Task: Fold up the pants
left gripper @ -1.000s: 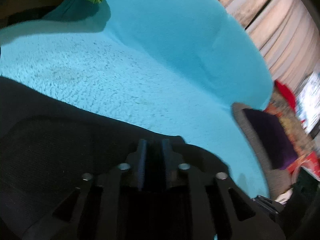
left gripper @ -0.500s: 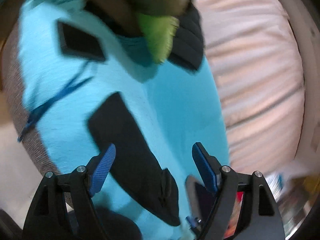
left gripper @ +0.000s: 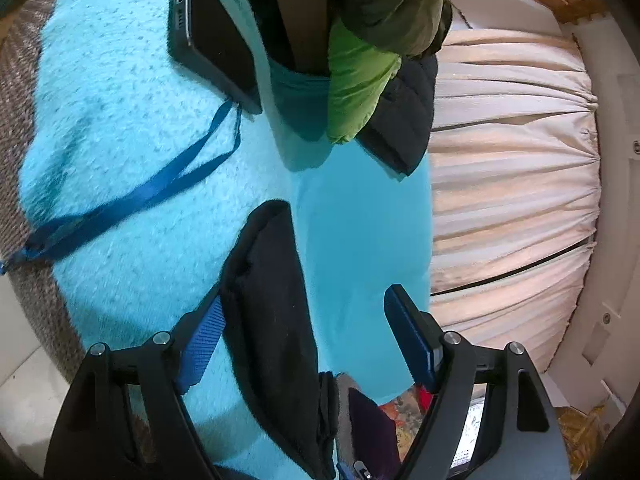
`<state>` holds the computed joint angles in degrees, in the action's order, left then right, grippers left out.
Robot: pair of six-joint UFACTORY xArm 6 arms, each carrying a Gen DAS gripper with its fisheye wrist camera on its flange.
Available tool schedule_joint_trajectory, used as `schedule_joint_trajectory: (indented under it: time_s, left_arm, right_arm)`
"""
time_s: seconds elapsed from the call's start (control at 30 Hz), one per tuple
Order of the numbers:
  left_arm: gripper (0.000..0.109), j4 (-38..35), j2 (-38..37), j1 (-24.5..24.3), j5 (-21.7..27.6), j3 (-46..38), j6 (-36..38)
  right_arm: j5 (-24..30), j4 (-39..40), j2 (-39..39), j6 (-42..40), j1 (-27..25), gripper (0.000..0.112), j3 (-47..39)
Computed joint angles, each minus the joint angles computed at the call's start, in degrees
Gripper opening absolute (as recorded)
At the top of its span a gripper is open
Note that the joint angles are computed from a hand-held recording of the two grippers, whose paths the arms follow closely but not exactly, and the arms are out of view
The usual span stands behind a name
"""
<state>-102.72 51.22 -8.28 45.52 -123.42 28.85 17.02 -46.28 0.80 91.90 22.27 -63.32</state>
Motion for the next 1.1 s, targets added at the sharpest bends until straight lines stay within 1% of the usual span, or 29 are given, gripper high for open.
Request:
schedule_joint_trajectory:
  time_s: [0.07, 0.13, 0.2, 0.23, 0.27, 0.3, 0.33, 0.4, 0.43, 0.5, 0.63, 0.7, 0.8, 0.87, 0.93, 0.97, 1.07, 1.1]
  left_arm:
    - [0.078, -1.08, 0.43, 0.09, 0.83, -0.46, 1.62]
    - [0.075, -0.23, 0.07, 0.1, 1.92, 0.2, 2.09]
    - [0.059, 1.36, -0.14, 0.11, 3.79, 0.78, 1.33]
    - [0.057, 1.96, 0.47, -0.03, 4.09, -0.1, 0.54]
    - [0.054, 2.23, 0.65, -0.19, 3.6, -0.4, 0.04]
    - [0.046, 2.57, 1.26, -0.27, 3.14, -1.38, -0.89]
    - [0.043, 2.75, 1.21, -0.23, 2.87, -1.17, -1.2]
    - [0.028, 3.3, 0.79, -0.31, 1.6, -0.26, -1.63]
    - [0.024, 3.51, 0.49, -0.3, 1.09, 0.39, -1.89]
    - [0.014, 4.59, 0.43, -0.47, -0.35, 0.64, -3.03]
    - [0.009, 6.72, -0.62, -0.91, -2.83, 2.02, -3.4]
    - [0.008, 11.61, -1.7, -1.89, -5.88, 1.58, -3.12]
    - [0.008, 19.02, -4.48, -3.92, -10.55, 1.42, 1.82]
    - [0.008, 22.25, -6.02, -5.51, -12.86, 1.18, 5.8]
    - [0.008, 25.16, -6.82, -6.73, -13.46, 0.73, 7.84]
    - [0.008, 27.83, -6.97, -7.73, -13.73, -0.17, 8.42]
    - [0.008, 36.42, -6.0, -10.29, -12.04, -4.36, 8.09]
    - [0.008, 37.35, -6.65, -10.99, -11.33, -4.03, 9.17]
  right_arm:
    - [-0.24, -0.34, -0.21, 0.65, -0.13, 0.06, 0.28]
    - [-0.21, -0.71, -0.41, 1.08, -0.15, 0.06, 0.46]
    - [-0.11, -0.25, -0.34, 0.67, -0.12, 0.06, 0.39]
    - [-0.01, 0.16, -0.32, 0.29, -0.07, 0.06, 0.32]
    - [0.11, 0.66, -0.29, -0.19, -0.02, 0.06, 0.24]
    - [0.23, 1.11, -0.26, -0.64, 0.04, 0.06, 0.2]
    - [0.28, 1.38, -0.28, -0.91, 0.08, 0.06, 0.21]
    - [0.14, 1.71, -0.44, -1.13, 0.03, 0.06, 0.39]
    - [-0.01, 1.76, -0.49, -1.05, -0.03, 0.06, 0.49]
    - [-0.3, 1.82, -0.56, -0.82, -0.14, 0.06, 0.69]
    - [-0.96, 2.21, -0.67, -0.87, -0.36, 0.06, 1.06]
    - [-1.15, 2.27, -0.73, -0.76, -0.43, 0.06, 1.18]
    - [-1.39, 2.36, -0.79, -0.61, -0.51, 0.06, 1.3]
    - [-1.45, 2.03, -0.93, -0.22, -0.54, 0.06, 1.4]
    - [-1.78, 1.37, -1.13, 0.58, -0.66, 0.06, 1.63]
    - [-1.98, 1.09, -1.2, 0.96, -0.73, 0.06, 1.76]
    - [-2.62, 0.52, -1.4, 1.9, -0.96, 0.06, 2.17]
    - [-2.99, 0.36, -1.47, 2.14, -1.1, 0.06, 2.35]
